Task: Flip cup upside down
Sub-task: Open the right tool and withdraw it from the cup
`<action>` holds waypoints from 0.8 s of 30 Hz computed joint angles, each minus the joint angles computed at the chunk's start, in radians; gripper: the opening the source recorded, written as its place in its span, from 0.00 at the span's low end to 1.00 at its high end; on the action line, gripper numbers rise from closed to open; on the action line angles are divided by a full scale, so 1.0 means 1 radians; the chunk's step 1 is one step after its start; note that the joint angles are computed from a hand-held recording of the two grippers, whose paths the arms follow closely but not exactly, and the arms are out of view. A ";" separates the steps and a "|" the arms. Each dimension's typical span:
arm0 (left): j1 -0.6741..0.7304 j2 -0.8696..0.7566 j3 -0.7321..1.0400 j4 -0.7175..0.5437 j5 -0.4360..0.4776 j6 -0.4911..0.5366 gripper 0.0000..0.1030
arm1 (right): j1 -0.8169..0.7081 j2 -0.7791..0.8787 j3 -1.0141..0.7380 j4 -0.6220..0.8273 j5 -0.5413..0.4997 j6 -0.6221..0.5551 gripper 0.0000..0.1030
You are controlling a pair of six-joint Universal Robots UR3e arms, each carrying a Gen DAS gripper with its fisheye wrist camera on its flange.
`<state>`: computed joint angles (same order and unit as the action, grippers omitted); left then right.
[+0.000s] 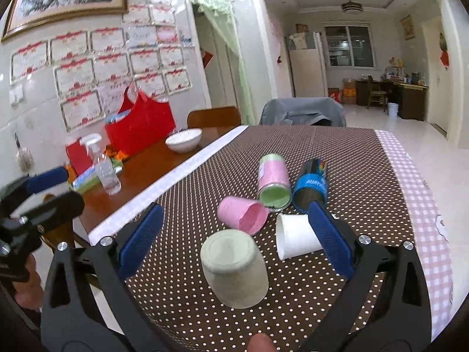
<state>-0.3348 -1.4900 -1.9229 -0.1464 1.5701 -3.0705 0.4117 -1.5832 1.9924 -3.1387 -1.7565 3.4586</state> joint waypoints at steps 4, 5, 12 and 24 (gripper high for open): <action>-0.009 0.025 -0.001 -0.002 0.006 -0.013 0.88 | 0.011 -0.095 -0.022 0.148 -0.070 0.084 0.94; -0.015 0.032 0.000 -0.003 0.012 -0.015 0.88 | 0.016 -0.120 -0.028 0.186 -0.091 0.107 0.94; -0.115 0.051 0.021 0.003 0.150 -0.008 0.88 | 0.118 -0.249 -0.090 0.455 -0.257 0.262 0.94; -0.209 0.100 0.015 0.009 0.266 -0.036 0.88 | 0.393 -0.157 -0.198 0.473 -0.593 0.262 0.94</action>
<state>-0.5435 -1.3897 -1.9083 -0.1370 1.8362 -3.1065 0.8050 -1.7398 1.7949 -2.6660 -2.3496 3.7205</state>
